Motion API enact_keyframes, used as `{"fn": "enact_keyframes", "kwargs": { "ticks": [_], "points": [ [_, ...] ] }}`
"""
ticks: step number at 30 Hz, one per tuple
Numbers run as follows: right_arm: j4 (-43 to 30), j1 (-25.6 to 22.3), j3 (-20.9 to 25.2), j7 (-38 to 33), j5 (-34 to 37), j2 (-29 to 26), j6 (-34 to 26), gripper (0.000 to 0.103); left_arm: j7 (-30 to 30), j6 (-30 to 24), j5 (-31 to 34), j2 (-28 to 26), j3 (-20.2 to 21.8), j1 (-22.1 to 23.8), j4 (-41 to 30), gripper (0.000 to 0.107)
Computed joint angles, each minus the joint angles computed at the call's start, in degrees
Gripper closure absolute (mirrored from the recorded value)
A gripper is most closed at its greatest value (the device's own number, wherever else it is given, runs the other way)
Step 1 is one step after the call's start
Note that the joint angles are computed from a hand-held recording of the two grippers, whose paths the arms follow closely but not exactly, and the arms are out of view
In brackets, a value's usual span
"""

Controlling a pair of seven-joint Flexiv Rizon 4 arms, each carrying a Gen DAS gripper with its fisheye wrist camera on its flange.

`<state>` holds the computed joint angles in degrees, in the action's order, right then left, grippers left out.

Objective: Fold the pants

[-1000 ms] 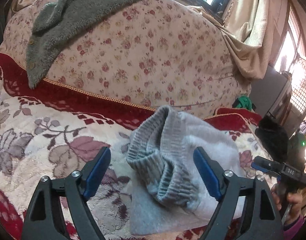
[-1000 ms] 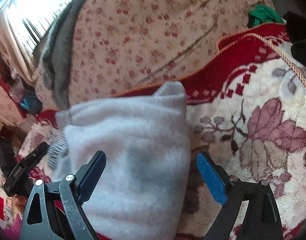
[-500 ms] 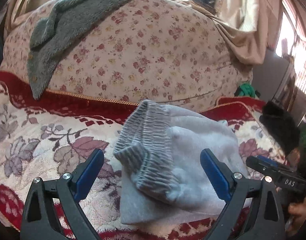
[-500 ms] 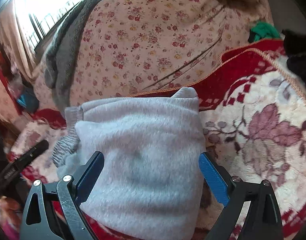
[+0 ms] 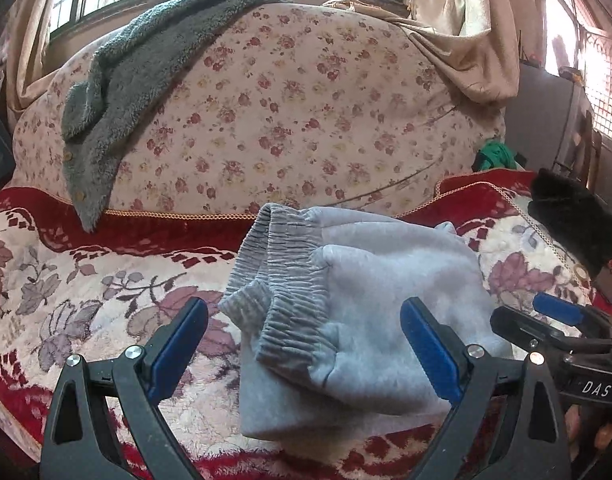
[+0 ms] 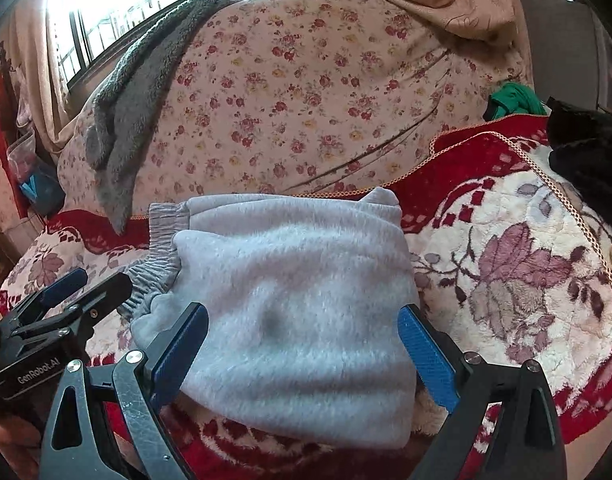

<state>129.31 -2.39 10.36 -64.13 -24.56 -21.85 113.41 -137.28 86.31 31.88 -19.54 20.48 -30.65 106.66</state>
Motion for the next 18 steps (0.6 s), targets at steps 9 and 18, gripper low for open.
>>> {"fn": "enact_keyframes", "kwargs": {
  "ticks": [9,18],
  "points": [
    [0.0,-0.3,0.4,0.3,0.2,-0.3,-0.1,0.005,-5.5,-3.6,6.8,0.9,-0.9,0.2,-2.1,0.01],
    [-0.8,-1.3,1.0,1.2,-0.8,-0.9,-0.4,0.005,-9.0,-7.5,13.7,1.9,-5.4,3.0,-4.2,0.01]
  ]
}}
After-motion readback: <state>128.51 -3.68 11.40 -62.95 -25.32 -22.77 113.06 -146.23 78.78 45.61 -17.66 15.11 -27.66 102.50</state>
